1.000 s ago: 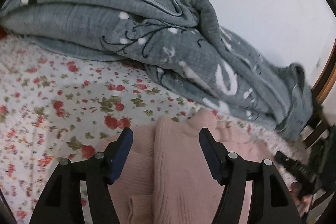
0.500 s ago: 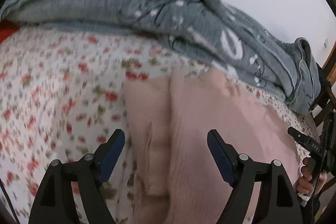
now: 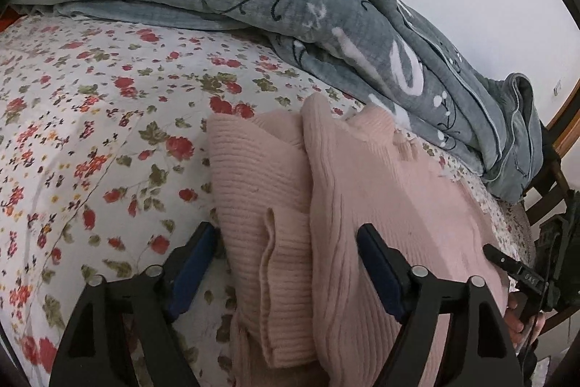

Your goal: Fold small clothes

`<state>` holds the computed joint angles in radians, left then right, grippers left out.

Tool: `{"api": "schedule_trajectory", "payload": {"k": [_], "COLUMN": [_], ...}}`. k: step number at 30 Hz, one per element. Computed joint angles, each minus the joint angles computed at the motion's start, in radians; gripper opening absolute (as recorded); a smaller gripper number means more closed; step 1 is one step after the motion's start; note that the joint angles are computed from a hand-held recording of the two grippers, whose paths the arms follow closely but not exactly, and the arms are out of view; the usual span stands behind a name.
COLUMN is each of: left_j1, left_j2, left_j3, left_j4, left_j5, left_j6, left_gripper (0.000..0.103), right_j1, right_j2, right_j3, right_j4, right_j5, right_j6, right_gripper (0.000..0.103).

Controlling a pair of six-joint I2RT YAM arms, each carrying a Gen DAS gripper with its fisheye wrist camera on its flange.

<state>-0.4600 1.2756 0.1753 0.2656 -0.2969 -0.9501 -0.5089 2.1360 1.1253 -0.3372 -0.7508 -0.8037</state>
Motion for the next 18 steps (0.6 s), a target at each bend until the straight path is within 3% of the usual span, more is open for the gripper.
{"api": "schedule_trajectory", "payload": {"k": [3,5,6,9,14,18], "left_j1": [0.046,0.074,0.075,0.033,-0.055,-0.180], "left_j2": [0.010,0.008,-0.003,-0.045,-0.129,-0.204], "left_j3": [-0.027,-0.061,-0.073,-0.075,-0.061,-0.067], "left_j4": [0.073,0.148,0.164,0.130,0.017,-0.093], "left_j5": [0.056,0.107,0.110,0.069,-0.014,-0.116], "left_j6": [0.012,0.012,0.010,0.000,-0.032,-0.112], "left_gripper": [0.046,0.028,0.025,0.022,0.021,0.021], "right_j1": [-0.001,-0.009,-0.015,-0.030,-0.053,-0.097], "right_j2": [0.006,0.031,0.033,0.010,-0.050,-0.060], "right_j3": [0.006,0.048,0.049,0.021,-0.044,-0.042], "right_j4": [-0.001,-0.083,-0.087,-0.067,-0.042,-0.125], "right_j5": [-0.008,-0.047,-0.060,-0.088,-0.098,-0.118], "right_j6": [0.006,-0.040,-0.045,-0.050,-0.076,-0.150], "right_gripper": [0.075,0.042,0.033,0.024,0.022,0.022]}}
